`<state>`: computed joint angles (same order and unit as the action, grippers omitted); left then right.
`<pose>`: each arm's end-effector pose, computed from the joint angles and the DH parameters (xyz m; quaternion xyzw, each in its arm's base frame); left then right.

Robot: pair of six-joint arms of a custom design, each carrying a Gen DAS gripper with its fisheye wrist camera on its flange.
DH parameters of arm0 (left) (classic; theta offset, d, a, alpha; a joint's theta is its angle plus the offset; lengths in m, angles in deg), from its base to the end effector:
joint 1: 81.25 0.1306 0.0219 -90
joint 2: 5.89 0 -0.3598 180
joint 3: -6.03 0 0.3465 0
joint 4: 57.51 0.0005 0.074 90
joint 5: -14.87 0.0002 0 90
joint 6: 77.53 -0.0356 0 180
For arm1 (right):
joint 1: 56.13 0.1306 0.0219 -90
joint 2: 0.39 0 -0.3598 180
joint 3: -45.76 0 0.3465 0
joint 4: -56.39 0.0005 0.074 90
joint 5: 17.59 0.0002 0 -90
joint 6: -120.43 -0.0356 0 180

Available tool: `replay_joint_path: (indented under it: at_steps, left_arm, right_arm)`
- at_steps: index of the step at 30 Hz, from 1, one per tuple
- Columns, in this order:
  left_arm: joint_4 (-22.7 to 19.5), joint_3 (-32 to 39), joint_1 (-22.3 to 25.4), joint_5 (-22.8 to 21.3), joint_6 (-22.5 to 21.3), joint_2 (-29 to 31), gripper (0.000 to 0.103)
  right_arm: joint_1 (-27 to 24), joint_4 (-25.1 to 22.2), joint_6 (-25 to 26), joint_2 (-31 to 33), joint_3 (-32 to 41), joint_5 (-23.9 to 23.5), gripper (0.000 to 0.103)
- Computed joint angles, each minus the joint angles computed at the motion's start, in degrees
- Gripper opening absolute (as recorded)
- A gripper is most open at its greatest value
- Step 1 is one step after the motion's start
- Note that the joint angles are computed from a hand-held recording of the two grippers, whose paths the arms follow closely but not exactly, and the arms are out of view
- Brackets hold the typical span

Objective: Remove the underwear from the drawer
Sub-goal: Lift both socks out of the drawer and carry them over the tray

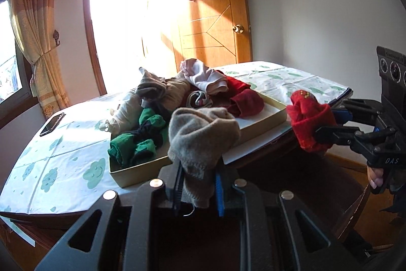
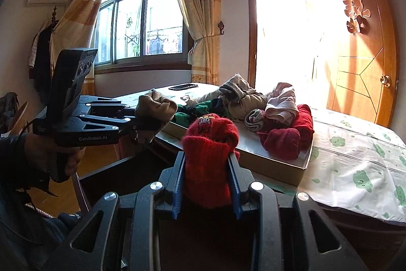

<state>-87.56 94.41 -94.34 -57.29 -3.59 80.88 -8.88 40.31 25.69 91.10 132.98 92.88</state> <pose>0.4287 -0.1114 0.4480 0.2904 0.8015 -0.1201 0.5088 0.3336 0.3418 0.4270 -0.1983 0.7897 0.1152 0.5691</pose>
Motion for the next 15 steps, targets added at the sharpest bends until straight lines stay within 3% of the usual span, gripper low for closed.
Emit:
replay_joint_path:
  at_steps: [15]
  left_arm:
    - [-0.2,4.4,0.0,-0.4,-0.2,1.6,0.019]
  right_arm:
    - [-1.3,-0.7,0.8,0.1,2.9,-0.7,0.033]
